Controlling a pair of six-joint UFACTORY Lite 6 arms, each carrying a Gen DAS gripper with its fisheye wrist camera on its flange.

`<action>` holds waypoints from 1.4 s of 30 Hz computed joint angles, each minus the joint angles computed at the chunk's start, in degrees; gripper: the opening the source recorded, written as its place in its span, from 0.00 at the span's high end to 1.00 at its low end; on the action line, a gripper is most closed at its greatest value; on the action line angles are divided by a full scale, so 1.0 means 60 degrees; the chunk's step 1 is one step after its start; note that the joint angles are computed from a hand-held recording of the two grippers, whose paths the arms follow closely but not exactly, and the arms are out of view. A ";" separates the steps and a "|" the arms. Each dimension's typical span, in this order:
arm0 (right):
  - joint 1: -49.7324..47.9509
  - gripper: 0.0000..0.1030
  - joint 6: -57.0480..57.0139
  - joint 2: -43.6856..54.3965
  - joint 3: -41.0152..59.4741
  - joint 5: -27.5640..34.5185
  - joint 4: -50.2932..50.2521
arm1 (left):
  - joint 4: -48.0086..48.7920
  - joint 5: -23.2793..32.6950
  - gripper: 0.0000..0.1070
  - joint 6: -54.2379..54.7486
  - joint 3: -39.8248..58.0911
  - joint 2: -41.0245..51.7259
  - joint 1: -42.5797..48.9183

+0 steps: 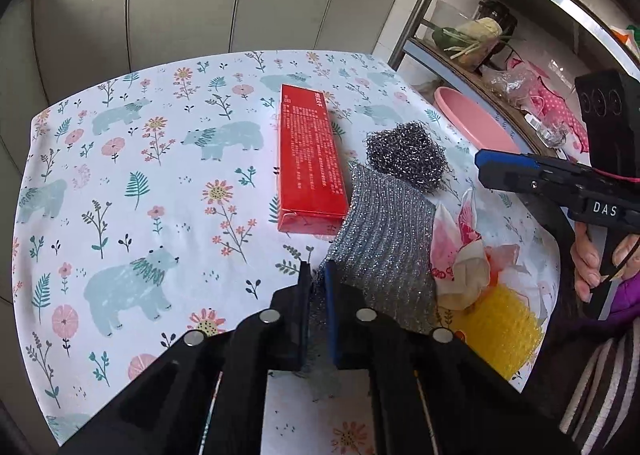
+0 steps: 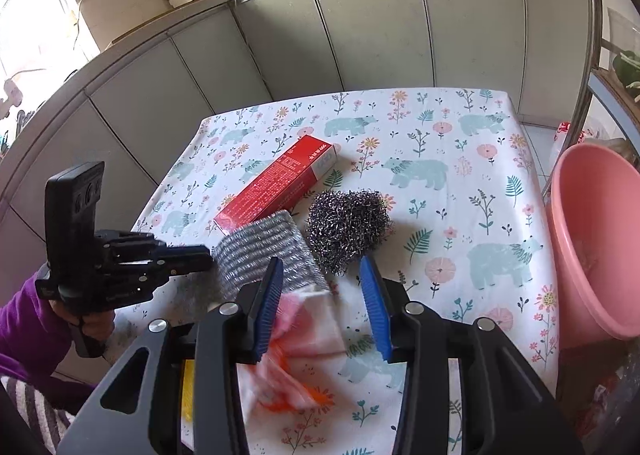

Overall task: Collect trash
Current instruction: 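Grasp the silver scouring pad with the left tool while the right tool grasps the steel wool ball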

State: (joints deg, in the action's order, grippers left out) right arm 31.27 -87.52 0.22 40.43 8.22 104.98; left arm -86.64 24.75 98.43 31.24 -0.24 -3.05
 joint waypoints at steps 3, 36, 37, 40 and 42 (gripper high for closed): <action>0.0015 0.60 -0.0148 0.0070 0.0021 -0.0024 0.0153 | -0.0106 0.0035 0.98 0.0192 -0.0425 -0.0570 -0.0052; -0.0092 0.60 -0.1148 0.0465 0.0159 0.0131 0.1232 | -0.0544 -0.2145 0.75 -0.0150 -0.1393 -0.1762 -0.1693; -0.0082 0.60 -0.1149 0.0487 0.0172 0.0129 0.1226 | -0.0975 -0.2250 0.82 0.0217 -0.1474 -0.1862 -0.1742; -0.0045 0.60 -0.1151 0.0532 0.0204 0.0122 0.1222 | -0.0192 -0.1766 0.96 -0.0566 -0.1499 -0.2068 -0.1175; -0.0024 0.60 -0.1157 0.0542 0.0225 0.0076 0.1223 | 0.0307 -0.1441 0.96 -0.1083 -0.1597 -0.2366 -0.0824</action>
